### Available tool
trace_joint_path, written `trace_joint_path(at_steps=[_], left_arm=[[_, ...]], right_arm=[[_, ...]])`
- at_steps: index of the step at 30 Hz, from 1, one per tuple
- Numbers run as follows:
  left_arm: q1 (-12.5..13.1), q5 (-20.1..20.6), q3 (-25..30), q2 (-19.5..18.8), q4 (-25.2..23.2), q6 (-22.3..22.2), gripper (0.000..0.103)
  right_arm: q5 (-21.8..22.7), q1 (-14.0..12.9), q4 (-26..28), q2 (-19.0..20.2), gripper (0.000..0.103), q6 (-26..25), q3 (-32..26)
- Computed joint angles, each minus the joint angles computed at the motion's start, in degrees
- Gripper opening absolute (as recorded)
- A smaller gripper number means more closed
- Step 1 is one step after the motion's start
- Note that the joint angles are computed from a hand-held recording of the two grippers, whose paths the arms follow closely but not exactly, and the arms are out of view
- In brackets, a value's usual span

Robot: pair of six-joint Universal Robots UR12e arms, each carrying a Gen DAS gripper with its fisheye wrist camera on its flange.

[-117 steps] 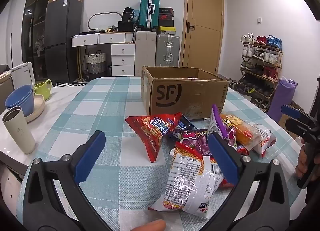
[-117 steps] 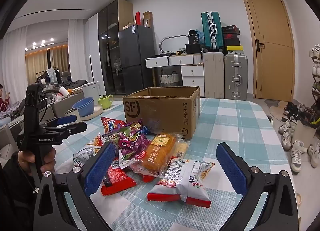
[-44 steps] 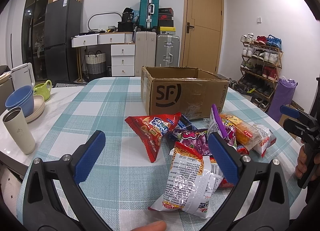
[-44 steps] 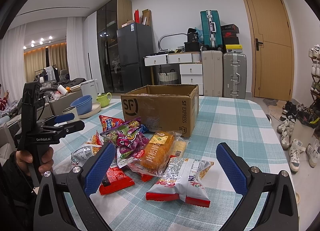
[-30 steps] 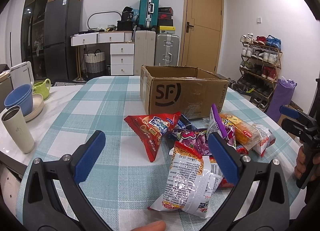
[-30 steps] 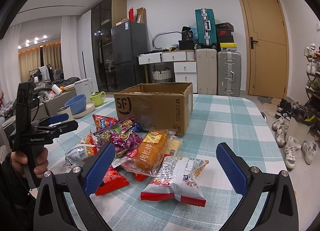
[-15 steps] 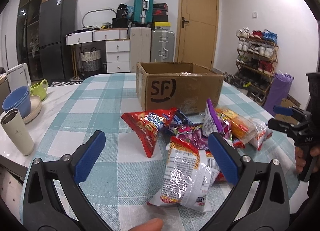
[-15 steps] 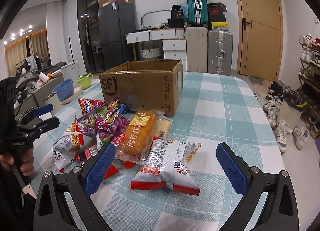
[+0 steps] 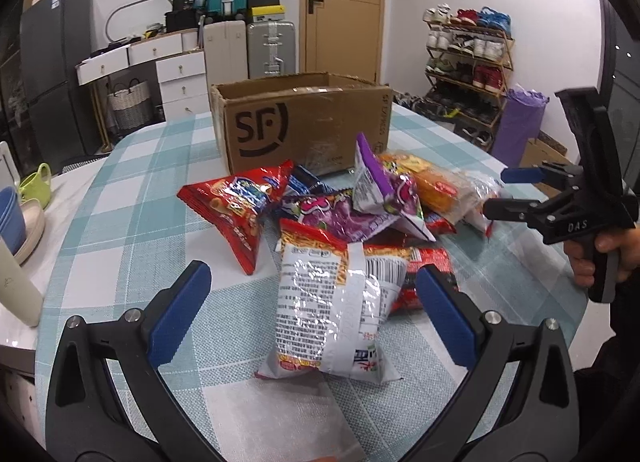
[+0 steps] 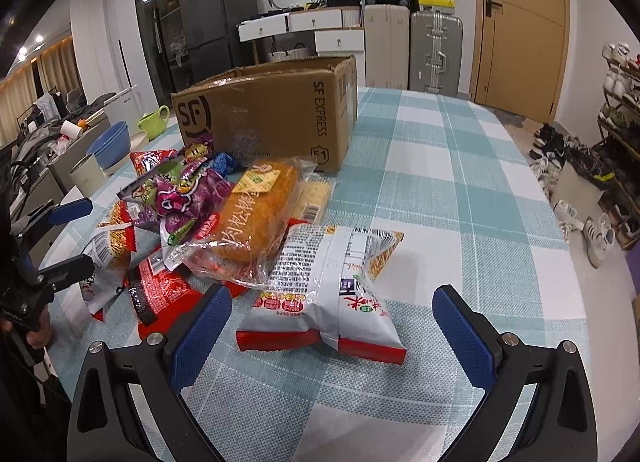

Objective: Organize snacks
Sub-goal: 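Grasp the white-and-red chip bags with the left and right grippers, then carry the left gripper's chip bag into the box while the right gripper carries its own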

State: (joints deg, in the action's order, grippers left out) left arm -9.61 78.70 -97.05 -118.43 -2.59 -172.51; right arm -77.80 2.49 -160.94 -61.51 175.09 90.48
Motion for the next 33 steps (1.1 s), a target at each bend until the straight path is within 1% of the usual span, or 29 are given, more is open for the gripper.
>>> trace_joint_path(at_steps=[2,3,4,5,6,7,8,10,11,13,14,15,16,17,19,21,25,28,30,33], left_arm=[[0.02,-0.24,0.26,-0.03,-1.81,0.59,0.102],[0.09,-0.57,0.32,-0.04,-2.40,0.57,0.102],[0.19,-0.95,0.56,-0.10,-3.26,0.57,0.102],[0.33,-1.68,0.68,-0.11,-4.06,0.53,0.101],[0.48,-2.52,0.70,-0.13,-4.33,0.51,0.097],[0.66,-3.14,0.77,-0.18,-4.69,0.49,0.093],[0.79,-3.92,1.07,-0.22,-6.01,0.77,0.090],[0.73,-3.86,1.51,-0.37,-7.65,1.02,0.078],[0.72,-4.03,1.79,-0.44,-8.66,1.26,0.076],[0.80,-4.84,1.84,-0.49,-8.79,1.60,0.063],[0.90,-5.66,1.84,-0.47,-8.90,1.96,0.060],[0.86,-5.50,1.83,-0.48,-8.76,2.06,0.057],[0.81,-5.23,1.81,-0.50,-8.52,2.03,0.053],[0.80,-5.08,1.87,-0.53,-8.55,1.89,0.052],[0.97,-5.73,1.57,-0.33,-8.28,1.42,0.050],[1.23,-6.57,1.38,-0.29,-7.28,0.84,0.049],[1.76,-8.04,0.78,0.16,-5.50,-0.54,0.049],[2.16,-8.95,0.65,0.31,-4.34,-2.02,0.049],[2.21,-8.55,0.40,0.47,-3.37,-2.76,0.049],[2.34,-8.39,0.14,0.66,-2.14,-4.05,0.049]], right_arm=[[0.49,-0.15,1.54,0.37,0.102,1.23,-0.59],[1.36,-0.34,2.06,0.54,0.099,1.84,-0.81],[1.83,-0.45,2.23,0.62,0.093,2.29,-0.89],[2.43,-0.58,2.56,0.76,0.091,2.82,-1.06],[2.81,-0.64,2.79,0.85,0.087,2.98,-1.18],[3.28,-0.73,2.92,0.96,0.085,3.18,-1.29],[3.77,-0.83,3.18,1.07,0.084,3.54,-1.43],[5.48,-1.13,3.56,1.15,0.076,4.01,-1.52],[6.24,-1.27,3.66,1.13,0.074,4.08,-1.47],[6.68,-1.44,3.35,1.00,0.069,3.87,-1.23],[7.38,-1.63,3.31,0.92,0.067,3.92,-1.08],[8.37,-1.92,3.03,0.86,0.062,4.38,-0.89],[9.15,-2.14,2.47,0.73,0.053,4.99,-0.56],[9.89,-2.40,1.74,0.66,0.051,5.64,-0.28],[9.36,-2.53,1.04,0.47,0.045,6.07,0.05],[9.09,-2.74,-0.26,0.23,0.043,6.57,0.58],[8.77,-3.17,-2.53,-0.30,0.042,8.01,1.38],[8.82,-3.49,-5.54,-0.69,0.042,8.89,2.19],[8.44,-3.54,-6.29,-1.02,0.042,9.27,2.46],[9.32,-3.74,-8.85,-1.33,0.042,9.55,3.05]])
